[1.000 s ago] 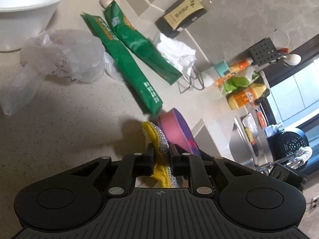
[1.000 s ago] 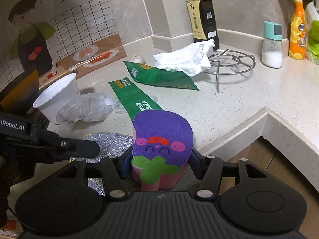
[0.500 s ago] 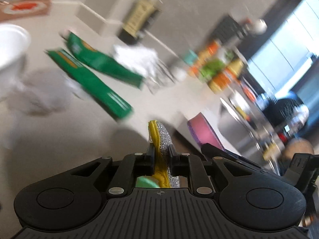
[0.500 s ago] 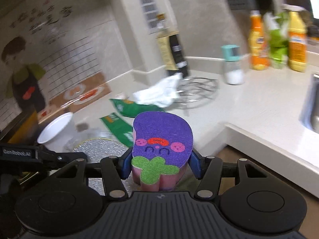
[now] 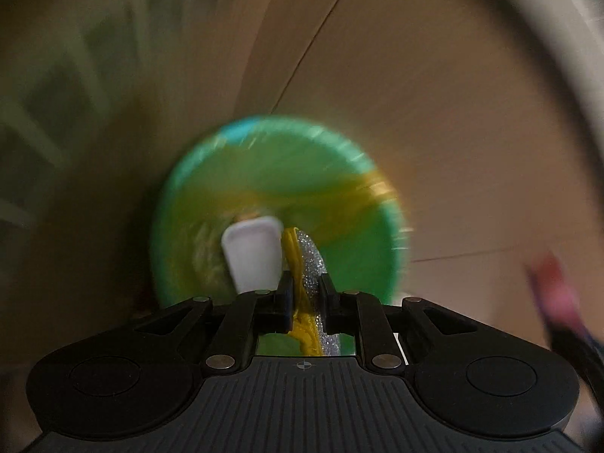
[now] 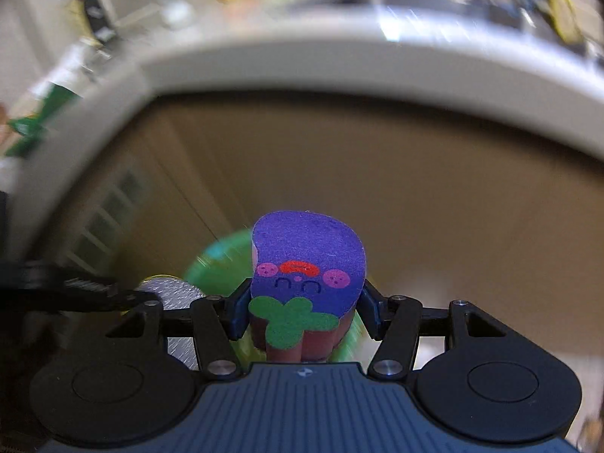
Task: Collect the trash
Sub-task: 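Carry the scrubber in the left tool and sponge in the right tool to the bin, open left, then open the right tool to drop the purple sponge into the bin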
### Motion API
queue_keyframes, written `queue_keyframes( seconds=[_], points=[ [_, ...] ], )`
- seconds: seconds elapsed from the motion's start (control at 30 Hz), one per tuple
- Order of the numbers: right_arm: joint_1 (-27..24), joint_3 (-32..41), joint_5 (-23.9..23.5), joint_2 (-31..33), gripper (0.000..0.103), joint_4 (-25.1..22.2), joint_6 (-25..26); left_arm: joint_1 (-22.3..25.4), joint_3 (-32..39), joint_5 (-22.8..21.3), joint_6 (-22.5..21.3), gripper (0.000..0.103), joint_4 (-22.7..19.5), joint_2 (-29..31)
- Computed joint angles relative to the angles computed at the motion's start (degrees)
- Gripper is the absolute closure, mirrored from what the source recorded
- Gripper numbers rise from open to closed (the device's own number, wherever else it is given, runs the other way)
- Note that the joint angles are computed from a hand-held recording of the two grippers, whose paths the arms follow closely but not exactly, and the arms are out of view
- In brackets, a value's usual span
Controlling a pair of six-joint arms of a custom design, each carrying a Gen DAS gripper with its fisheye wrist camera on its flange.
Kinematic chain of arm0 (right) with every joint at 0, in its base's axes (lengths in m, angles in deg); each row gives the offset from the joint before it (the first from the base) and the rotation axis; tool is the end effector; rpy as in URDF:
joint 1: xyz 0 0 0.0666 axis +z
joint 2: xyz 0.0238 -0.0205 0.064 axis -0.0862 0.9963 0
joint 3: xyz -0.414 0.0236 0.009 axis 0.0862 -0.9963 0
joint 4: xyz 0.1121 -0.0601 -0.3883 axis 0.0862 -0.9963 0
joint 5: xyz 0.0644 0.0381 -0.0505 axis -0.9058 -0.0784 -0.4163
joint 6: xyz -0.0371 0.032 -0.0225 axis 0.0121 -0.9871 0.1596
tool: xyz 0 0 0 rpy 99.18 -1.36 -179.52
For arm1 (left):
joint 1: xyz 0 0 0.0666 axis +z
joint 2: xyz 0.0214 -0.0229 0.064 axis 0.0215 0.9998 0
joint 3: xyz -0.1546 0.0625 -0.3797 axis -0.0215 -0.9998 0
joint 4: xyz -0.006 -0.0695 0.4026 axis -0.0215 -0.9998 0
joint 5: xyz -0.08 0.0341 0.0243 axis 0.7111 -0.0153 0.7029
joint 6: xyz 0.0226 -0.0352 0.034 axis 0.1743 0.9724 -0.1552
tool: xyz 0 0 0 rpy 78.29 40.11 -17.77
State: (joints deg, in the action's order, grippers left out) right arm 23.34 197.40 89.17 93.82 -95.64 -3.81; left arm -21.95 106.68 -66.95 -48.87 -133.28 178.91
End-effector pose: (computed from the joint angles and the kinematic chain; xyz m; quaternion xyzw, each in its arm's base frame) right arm 0.4162 0.2170 0.6421 0.0380 0.9563 0.0686 0.2817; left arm 0.5379 -0.2379 0.5373 -0.1048 0.9765 -0.1609 0.0981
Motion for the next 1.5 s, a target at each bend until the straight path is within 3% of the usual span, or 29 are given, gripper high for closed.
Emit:
queue_keyframes(
  seconds=[0.13,0.27,0.4,0.63,0.77,0.9,1.13,1.2,1.37,1.5],
  points=[
    [-2.4,-9.2,-1.8,-3.1,0.046,0.4,-0.4,-0.7,-4.2,-1.8,3.6,0.086,2.5,5.3],
    [-5.1,-13.2,-4.0,-3.1,0.046,1.0,2.6,1.0,-11.4,7.6,6.9,0.08,10.3,7.3],
    [-6.3,-14.1,-6.5,-1.2,0.046,1.4,4.8,1.2,-11.9,3.6,7.8,0.079,10.3,9.3],
    [-6.0,-12.2,-10.9,4.2,0.046,2.3,13.9,2.8,-15.8,3.1,10.9,0.079,14.7,3.7],
    [-4.5,-10.8,-13.7,8.8,0.046,3.8,18.5,2.3,-14.6,1.2,10.6,0.079,9.8,0.8],
    [-2.6,-9.1,-13.6,14.2,0.046,5.5,21.8,1.7,-14.2,0.4,9.7,0.079,8.3,-2.2],
    [-2.2,-3.4,-17.9,21.7,0.044,4.3,17.8,1.5,-16.2,3.3,11.2,0.079,8.4,-7.4],
    [-2.2,-2.8,-18.0,21.9,0.044,3.8,16.7,1.5,-16.4,3.9,10.7,0.079,8.3,-8.0],
    [-4.0,-3.2,-24.8,19.1,0.04,4.2,13.2,2.0,-15.0,3.8,8.4,0.079,7.6,-8.9],
    [-3.7,-3.1,-23.0,17.6,0.034,4.6,11.5,2.0,-12.7,4.3,5.0,0.079,5.3,-9.4]
  ],
)
